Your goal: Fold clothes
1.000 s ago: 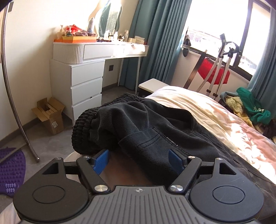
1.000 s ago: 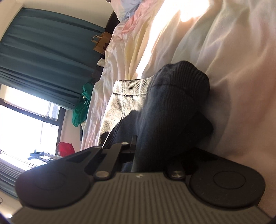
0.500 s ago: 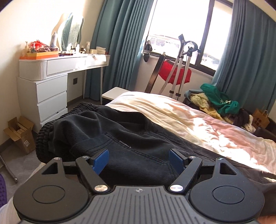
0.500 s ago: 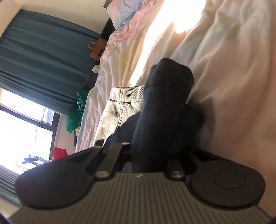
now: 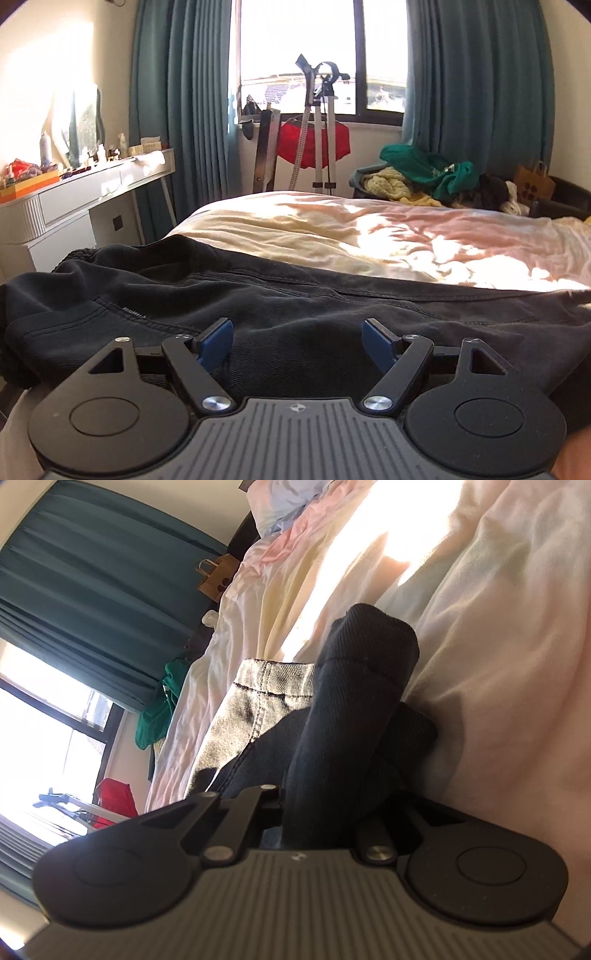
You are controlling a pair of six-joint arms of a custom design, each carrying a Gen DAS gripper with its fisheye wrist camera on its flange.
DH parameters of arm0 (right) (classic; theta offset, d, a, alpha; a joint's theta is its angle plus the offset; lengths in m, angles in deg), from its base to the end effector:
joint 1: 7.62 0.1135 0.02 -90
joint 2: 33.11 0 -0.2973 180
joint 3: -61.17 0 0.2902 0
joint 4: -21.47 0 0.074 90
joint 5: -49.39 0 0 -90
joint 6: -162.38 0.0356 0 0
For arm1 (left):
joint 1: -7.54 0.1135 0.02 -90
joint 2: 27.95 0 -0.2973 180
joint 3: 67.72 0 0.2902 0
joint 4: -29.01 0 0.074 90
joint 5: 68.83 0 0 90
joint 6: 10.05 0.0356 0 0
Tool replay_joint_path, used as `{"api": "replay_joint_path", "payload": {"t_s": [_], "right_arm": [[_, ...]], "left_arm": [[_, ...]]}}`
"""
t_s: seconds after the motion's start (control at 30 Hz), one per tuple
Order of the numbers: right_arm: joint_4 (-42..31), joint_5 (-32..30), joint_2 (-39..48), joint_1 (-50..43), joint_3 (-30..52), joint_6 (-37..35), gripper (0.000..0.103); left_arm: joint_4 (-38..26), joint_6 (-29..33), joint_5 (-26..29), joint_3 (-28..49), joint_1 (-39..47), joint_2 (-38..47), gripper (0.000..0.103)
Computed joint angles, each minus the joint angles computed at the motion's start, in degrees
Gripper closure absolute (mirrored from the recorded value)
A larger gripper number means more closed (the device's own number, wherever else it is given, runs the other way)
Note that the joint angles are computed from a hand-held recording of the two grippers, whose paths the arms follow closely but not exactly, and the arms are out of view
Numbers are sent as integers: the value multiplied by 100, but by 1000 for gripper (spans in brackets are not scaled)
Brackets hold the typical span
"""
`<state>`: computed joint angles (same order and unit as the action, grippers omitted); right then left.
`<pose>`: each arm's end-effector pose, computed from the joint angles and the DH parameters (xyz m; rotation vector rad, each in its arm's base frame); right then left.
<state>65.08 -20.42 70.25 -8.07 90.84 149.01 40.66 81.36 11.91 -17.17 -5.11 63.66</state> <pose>0.2630 -0.0144 0.0704 1.4632 1.4942 0.4483 0.3352 -0.0694 0.1665 0.1565 2.0712 0.0485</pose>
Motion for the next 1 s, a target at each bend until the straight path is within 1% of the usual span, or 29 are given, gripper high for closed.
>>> {"api": "replay_joint_path", "payload": {"t_s": [0.1, 0.3, 0.43, 0.53, 0.57, 0.67, 0.73, 0.8, 0.93, 1.0], "right_arm": [[-165, 87, -68, 42, 42, -68, 92], [-534, 244, -298, 116, 116, -301, 92], [-1183, 539, -692, 259, 299, -661, 92], [-1653, 952, -1066, 473, 486, -993, 92], [-2040, 1186, -1232, 602, 664, -1137, 92], [-2873, 1780, -1509, 946, 1133, -1435, 92], [-3315, 2146, -1573, 1204, 1503, -1909, 92], [-3718, 2518, -1569, 1482, 1931, -2597, 92], [-4121, 2970, -1482, 1995, 2685, -3606, 92], [-4196, 3182, -1308, 2330, 3121, -4214, 92]], "left_arm": [[-13, 372, -457, 112, -274, 389, 24], [-262, 464, -414, 289, -204, 718, 22], [-337, 438, -345, 337, -155, 767, 22], [-383, 445, -358, 354, -157, 763, 22], [-403, 441, -360, 363, -157, 763, 22], [-466, 394, -357, 423, -153, 806, 21], [-483, 411, -413, 461, -183, 846, 20], [-510, 414, -420, 482, -190, 845, 20], [-561, 314, -290, 487, -134, 792, 19], [-588, 272, -198, 480, -94, 742, 19]]}}
